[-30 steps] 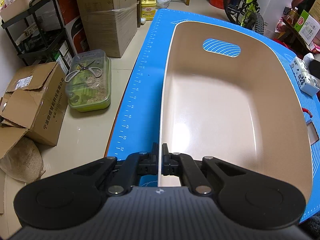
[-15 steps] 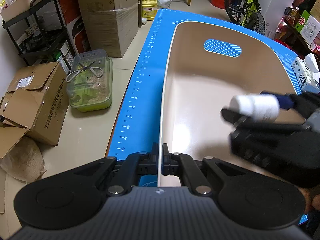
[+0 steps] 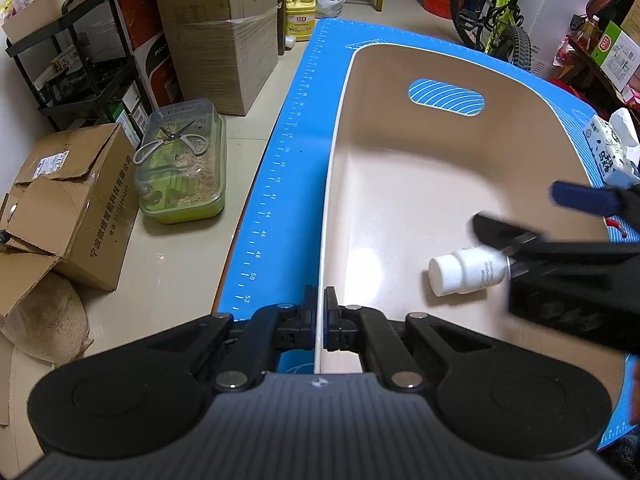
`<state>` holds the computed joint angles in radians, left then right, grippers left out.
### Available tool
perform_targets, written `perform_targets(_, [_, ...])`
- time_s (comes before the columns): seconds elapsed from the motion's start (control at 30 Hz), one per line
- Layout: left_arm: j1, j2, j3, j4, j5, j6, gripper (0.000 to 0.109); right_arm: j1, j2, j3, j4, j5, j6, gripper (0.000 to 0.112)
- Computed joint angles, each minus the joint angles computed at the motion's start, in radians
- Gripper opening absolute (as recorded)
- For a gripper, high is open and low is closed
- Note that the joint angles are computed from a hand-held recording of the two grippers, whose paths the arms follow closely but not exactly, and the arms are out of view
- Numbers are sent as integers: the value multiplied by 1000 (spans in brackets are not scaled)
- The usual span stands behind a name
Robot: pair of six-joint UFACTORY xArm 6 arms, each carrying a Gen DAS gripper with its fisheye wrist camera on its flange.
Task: Organize rigid objects
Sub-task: 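Lift the pill bottle with the right gripper and release it into the bin, then grasp the red floral box with the right gripper and lift it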
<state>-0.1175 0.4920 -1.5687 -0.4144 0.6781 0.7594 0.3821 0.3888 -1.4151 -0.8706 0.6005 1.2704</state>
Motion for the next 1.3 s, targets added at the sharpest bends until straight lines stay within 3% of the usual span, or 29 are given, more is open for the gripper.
perform_targets(0.27, [1,-1,2,-1,0,2,4,-26,-235,222,-194,26,254,87])
perform_targets(0.57, [1,0,1,0,-1,5,4,-108,-483,510,-203,83,334,90])
perform_targets(0.73, [1,-1,3,0,-2,4,5,-188,-567,658,-178,22,336,93])
perform_targets(0.87, [1,-1,3,2,-3,3,5,-276,-595,750,-200,-99,383,93])
perform_targets(1.23, [0,-3,7,3,-8,5,5,-467,-477,803,-282,-414,432,90])
perform_targets(1.3, [0,-3,7,3,-8,5,5,-469,-453,798,-283,-435,425,80])
